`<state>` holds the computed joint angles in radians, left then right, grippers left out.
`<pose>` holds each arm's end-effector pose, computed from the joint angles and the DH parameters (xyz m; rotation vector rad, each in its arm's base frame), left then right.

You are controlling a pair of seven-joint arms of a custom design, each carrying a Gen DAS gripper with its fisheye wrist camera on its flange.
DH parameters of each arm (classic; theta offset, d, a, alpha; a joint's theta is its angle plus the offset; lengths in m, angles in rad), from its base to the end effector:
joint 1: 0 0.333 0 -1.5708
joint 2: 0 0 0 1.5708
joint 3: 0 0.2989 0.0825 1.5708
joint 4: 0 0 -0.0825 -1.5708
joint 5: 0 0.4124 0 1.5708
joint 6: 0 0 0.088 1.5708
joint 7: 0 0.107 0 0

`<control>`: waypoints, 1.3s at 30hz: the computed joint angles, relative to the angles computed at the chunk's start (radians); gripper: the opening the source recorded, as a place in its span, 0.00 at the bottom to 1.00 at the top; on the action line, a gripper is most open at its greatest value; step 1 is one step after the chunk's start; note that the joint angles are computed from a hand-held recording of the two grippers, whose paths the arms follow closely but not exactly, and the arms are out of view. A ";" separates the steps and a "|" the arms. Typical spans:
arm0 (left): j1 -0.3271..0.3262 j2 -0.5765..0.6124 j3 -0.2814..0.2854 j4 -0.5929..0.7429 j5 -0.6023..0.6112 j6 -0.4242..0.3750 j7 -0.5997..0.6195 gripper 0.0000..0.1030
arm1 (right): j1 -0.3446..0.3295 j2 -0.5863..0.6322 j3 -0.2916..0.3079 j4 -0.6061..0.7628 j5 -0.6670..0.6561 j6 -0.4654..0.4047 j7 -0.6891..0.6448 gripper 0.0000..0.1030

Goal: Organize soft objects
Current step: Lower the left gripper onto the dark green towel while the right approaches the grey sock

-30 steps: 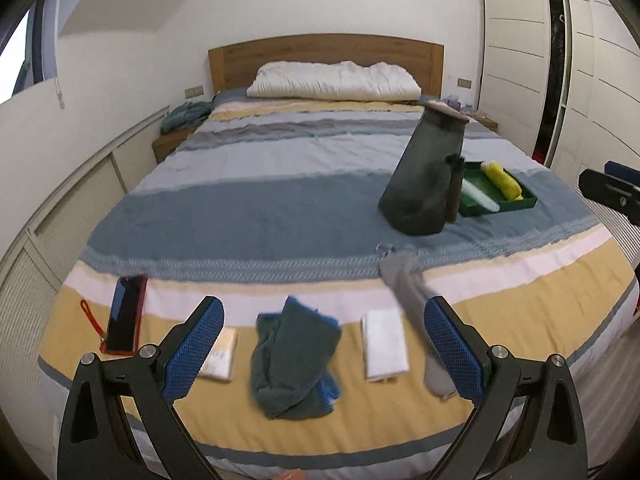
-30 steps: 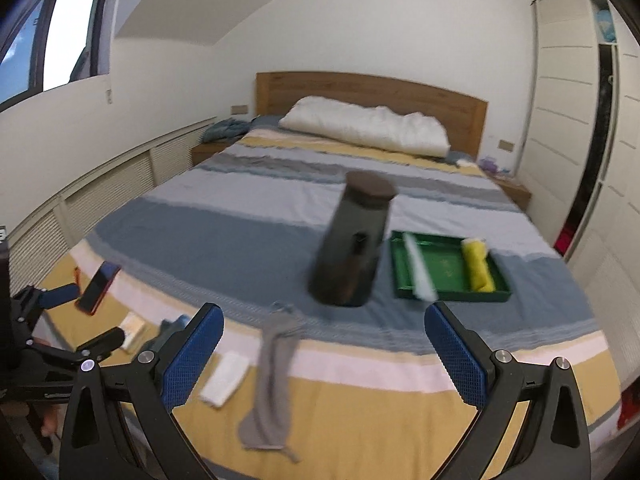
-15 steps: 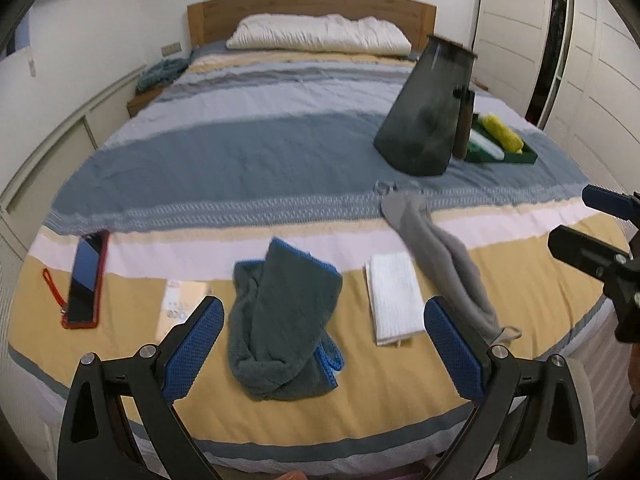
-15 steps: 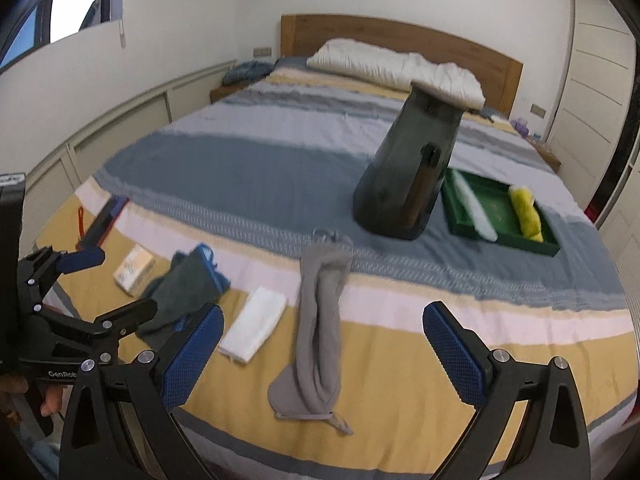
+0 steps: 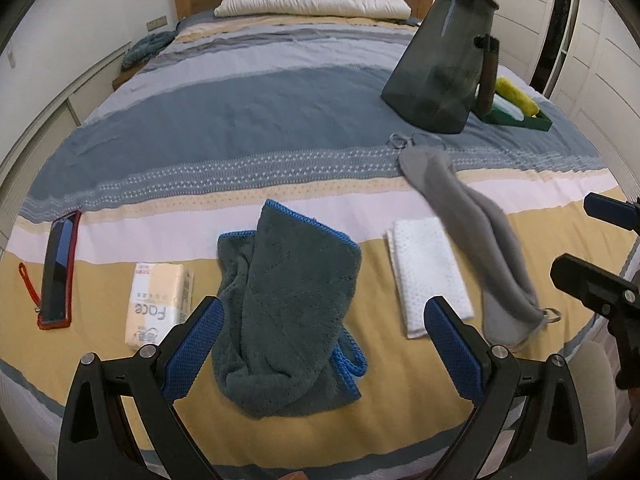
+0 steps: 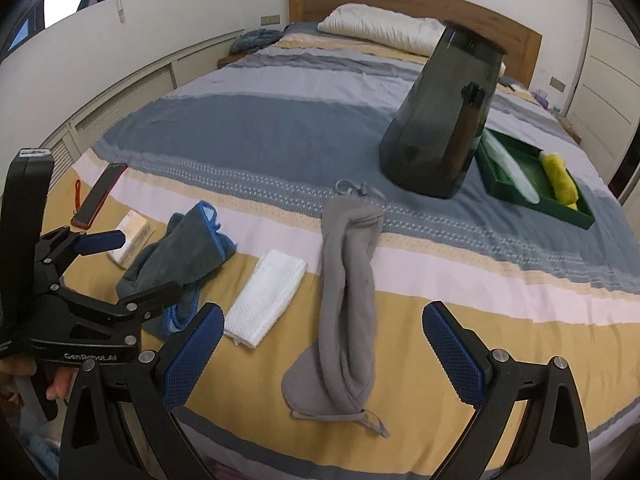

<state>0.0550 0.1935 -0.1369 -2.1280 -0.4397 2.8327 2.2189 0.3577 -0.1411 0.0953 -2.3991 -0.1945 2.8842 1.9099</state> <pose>0.6218 -0.0275 0.3361 -1.5966 2.2463 -0.6628 0.4842 0.2486 0.4062 -2.0632 1.5382 -0.4618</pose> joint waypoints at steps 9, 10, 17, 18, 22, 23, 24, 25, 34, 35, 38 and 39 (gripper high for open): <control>-0.008 0.068 0.017 0.053 0.074 -0.019 -0.066 0.95 | -0.008 0.110 -0.001 0.062 0.023 0.022 -0.020 0.97; -0.008 0.075 0.018 0.059 0.080 -0.018 -0.073 0.95 | -0.009 0.119 -0.001 0.069 0.035 0.024 -0.028 0.96; -0.006 0.116 0.022 0.100 0.118 -0.042 -0.104 0.95 | -0.012 0.184 0.020 0.114 0.197 0.033 -0.175 0.92; -0.005 0.122 0.021 0.105 0.122 -0.046 -0.106 0.95 | -0.012 0.195 0.025 0.121 0.210 0.032 -0.189 0.92; -0.001 0.138 0.019 0.120 0.132 -0.058 -0.112 0.95 | -0.018 0.222 0.034 0.142 0.235 0.028 -0.217 0.90; 0.000 0.141 0.018 0.123 0.132 -0.058 -0.111 0.95 | -0.018 0.227 0.032 0.146 0.226 0.029 -0.208 0.90; -0.003 0.147 0.020 0.128 0.138 -0.058 -0.116 0.95 | -0.020 0.232 0.030 0.150 0.219 0.028 -0.201 0.89; -0.005 0.152 0.022 0.132 0.143 -0.061 -0.123 0.95 | -0.022 0.238 0.029 0.155 0.212 0.026 -0.192 0.88; 0.000 0.172 0.020 0.153 0.155 -0.081 -0.132 0.95 | -0.034 0.256 0.042 0.169 0.232 0.017 -0.217 0.81; 0.000 0.175 0.021 0.158 0.157 -0.084 -0.135 0.95 | -0.034 0.259 0.040 0.171 0.226 0.018 -0.209 0.81; -0.001 0.185 0.023 0.172 0.161 -0.094 -0.144 0.95 | -0.034 0.266 0.027 0.175 0.190 0.015 -0.170 0.81; 0.000 0.189 0.022 0.177 0.160 -0.099 -0.145 0.95 | -0.037 0.268 0.026 0.176 0.185 0.013 -0.165 0.80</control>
<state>0.0550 0.3828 -0.1149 -1.9506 -0.2793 2.7340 2.0737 0.3209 0.1268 0.1215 -2.2233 -0.0091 2.8977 1.7451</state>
